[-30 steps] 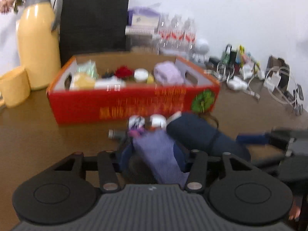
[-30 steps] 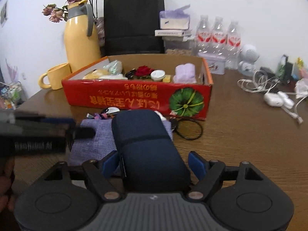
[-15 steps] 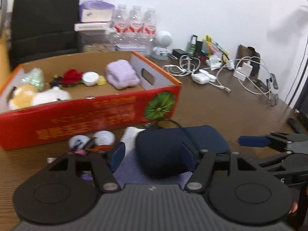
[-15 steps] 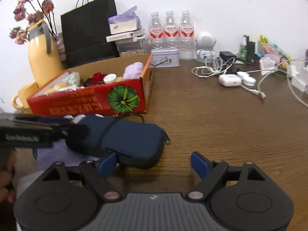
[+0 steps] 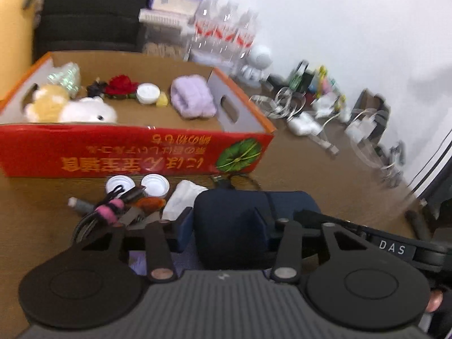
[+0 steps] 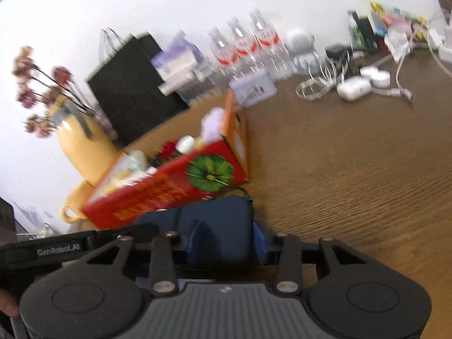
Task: Organize objects
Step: 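Grasp the navy zip pouch with both tools from either end, then carry the navy pouch into the red box and open both tools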
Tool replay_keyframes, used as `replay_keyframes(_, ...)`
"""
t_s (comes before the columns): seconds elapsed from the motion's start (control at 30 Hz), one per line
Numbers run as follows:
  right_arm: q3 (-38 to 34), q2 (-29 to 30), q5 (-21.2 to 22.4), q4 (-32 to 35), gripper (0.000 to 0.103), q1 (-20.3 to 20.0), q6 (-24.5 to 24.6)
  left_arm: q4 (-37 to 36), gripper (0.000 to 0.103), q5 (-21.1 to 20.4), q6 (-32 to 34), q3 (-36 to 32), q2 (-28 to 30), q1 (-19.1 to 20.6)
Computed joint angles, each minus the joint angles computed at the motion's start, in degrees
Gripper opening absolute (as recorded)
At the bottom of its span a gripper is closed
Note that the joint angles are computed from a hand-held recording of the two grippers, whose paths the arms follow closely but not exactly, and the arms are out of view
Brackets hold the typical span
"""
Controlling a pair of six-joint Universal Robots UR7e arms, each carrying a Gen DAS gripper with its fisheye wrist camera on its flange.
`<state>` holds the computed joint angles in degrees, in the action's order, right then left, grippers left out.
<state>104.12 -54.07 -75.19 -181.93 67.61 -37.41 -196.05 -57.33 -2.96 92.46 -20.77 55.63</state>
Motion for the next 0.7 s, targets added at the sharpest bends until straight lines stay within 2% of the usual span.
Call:
replay_keyframes(0.07,4.44,-3.25,2.53,-1.58,0.038,-0.51,-1.41,-6.02,0.042,1.10,0.74,5.90,-1.92,-2.25)
replay_keyframes(0.23,16.23,-9.83,4.52,-5.33,0.039,-1.47,-6.09,-18.00,0.042,9.19,-5.41,19.41,-3.86,-9.44)
replay_keyframes(0.37,21.38,-12.11,4.21,-7.09,0.039,-1.72,-7.91,-17.96,0.042,11.00,-12.71,25.45,-6.10,-11.60)
replay_keyframes(0.5,23.32,-12.81,3.96,-7.61,0.039,-1.89,-8.42,-18.79,0.042,11.88,-13.11,27.10,-6.81,-12.03)
replay_keyframes(0.63,21.03,-12.27,4.86,-8.24,0.039,0.25,-8.60,-22.01,0.042,11.20,-5.83,24.58,-7.32,-11.37)
replay_keyframes(0.7,16.96,-10.83,4.92,-7.46,0.039,2.81,-8.85,-21.95,0.042,8.53,-0.64,21.07,-8.49,-9.43)
